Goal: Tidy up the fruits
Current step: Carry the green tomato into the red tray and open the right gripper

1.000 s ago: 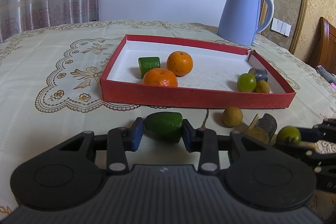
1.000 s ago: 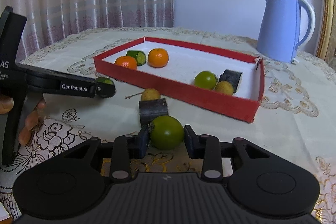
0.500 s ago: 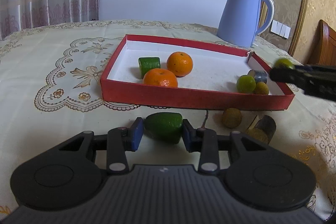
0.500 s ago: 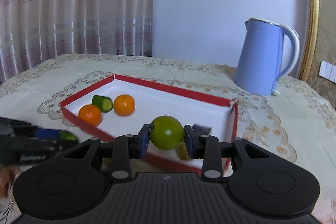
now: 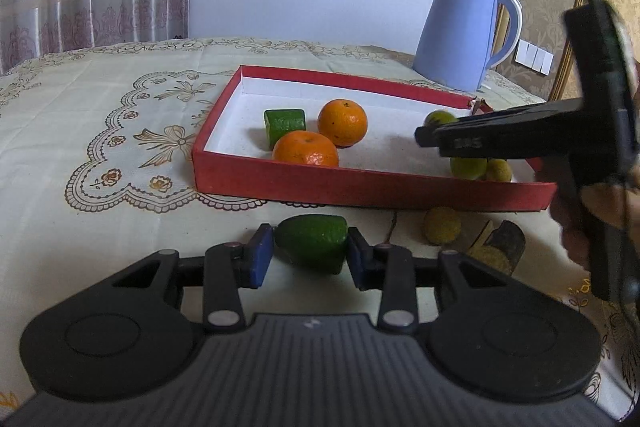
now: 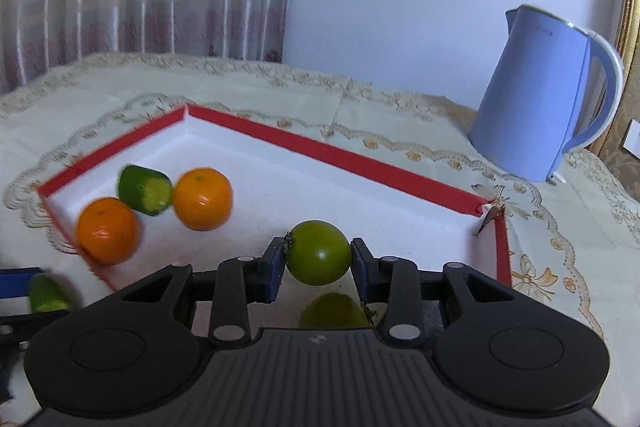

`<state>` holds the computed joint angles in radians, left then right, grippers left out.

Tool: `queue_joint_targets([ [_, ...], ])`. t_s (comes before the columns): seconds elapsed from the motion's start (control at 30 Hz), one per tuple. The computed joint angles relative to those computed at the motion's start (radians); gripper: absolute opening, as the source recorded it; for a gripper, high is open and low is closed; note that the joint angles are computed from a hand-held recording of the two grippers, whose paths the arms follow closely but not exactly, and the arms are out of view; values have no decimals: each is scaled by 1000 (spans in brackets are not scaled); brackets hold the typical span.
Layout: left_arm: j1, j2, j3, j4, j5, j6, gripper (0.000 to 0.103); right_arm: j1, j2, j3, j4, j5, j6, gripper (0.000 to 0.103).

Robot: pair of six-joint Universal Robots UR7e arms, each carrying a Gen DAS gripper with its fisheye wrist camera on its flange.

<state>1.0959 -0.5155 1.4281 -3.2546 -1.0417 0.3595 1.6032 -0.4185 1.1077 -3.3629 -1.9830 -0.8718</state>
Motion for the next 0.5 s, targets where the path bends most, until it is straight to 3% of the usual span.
queue_joint_targets([
  [0.4, 0, 1, -2, 2, -2, 0, 37, 2, 39, -81, 67, -43, 39, 36],
  [0.5, 0, 1, -2, 3, -2, 0, 37, 1, 15, -39, 33, -21, 52, 45],
])
